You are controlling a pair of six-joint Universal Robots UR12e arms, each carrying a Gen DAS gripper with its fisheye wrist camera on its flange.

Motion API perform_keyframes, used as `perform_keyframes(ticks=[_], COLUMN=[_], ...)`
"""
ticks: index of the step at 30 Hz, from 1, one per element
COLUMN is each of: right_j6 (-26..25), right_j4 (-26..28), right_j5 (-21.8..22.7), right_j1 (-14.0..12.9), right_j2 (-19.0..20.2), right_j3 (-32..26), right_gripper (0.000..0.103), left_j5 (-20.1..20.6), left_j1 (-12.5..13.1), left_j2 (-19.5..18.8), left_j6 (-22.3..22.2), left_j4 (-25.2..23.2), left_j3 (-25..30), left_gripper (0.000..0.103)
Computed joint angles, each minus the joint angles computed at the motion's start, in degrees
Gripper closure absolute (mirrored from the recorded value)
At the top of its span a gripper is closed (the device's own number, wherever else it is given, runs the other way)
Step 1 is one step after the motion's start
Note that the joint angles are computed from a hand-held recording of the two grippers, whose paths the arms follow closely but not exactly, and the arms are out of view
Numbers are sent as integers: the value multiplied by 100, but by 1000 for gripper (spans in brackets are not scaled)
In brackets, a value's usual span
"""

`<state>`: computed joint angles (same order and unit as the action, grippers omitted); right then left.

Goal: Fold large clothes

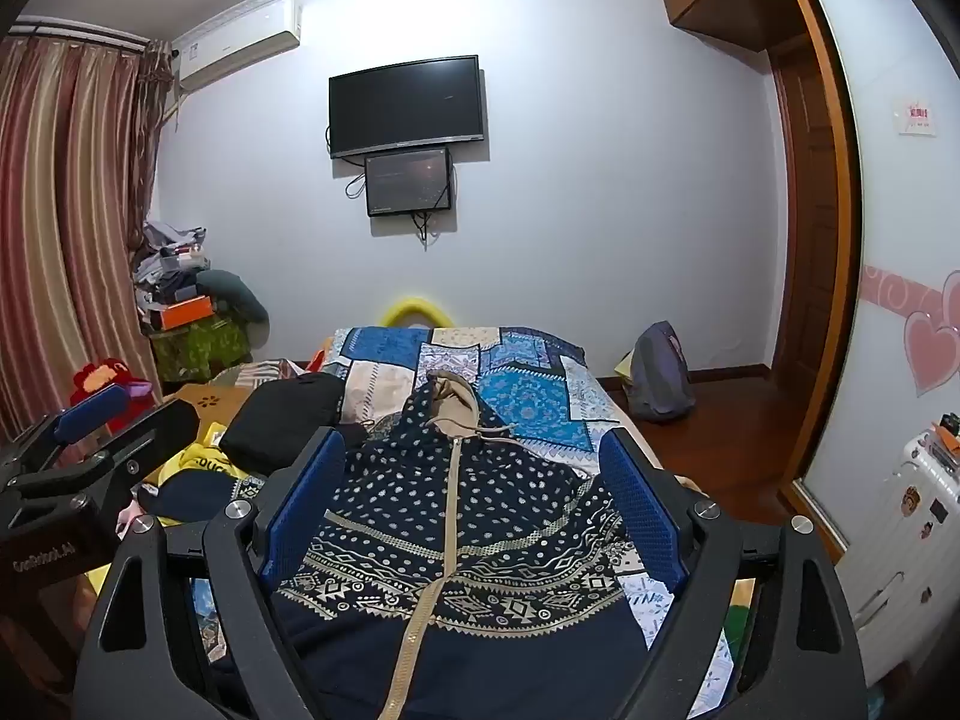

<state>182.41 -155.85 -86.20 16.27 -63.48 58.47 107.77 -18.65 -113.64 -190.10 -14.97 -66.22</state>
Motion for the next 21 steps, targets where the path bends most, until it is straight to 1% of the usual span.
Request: perform_keyframes(ticks=[3, 4, 6, 7, 12, 13, 21], right_j6=[28, 28, 22, 22, 28, 34, 42], right_j4=[35, 35, 79, 79, 94, 88, 101], right_j5=[7, 7, 4, 4, -4, -4, 20], right_j1=[-1, -1, 0, 0, 0, -1, 14], right_j2=[0, 0, 3, 3, 6, 5, 20], right_j3=[-8, -8, -21, -21, -30, -28, -39], right_gripper=[18, 18, 18, 18, 18, 18, 18], left_j5=[9, -78, -64, -30, -68, -35, -57], left_j1=[-13, 24, 44, 34, 66, 52, 59], left_j2=[4, 21, 75, 18, 19, 21, 27], left_j6=[2, -148, -110, -122, -163, -195, -157], left_j4=[-29, -97, -34, -42, 0, -98, -93], left_j3=[0, -4, -130, -72, -136, -64, -83], left_gripper=[0, 0, 0, 0, 0, 0, 0])
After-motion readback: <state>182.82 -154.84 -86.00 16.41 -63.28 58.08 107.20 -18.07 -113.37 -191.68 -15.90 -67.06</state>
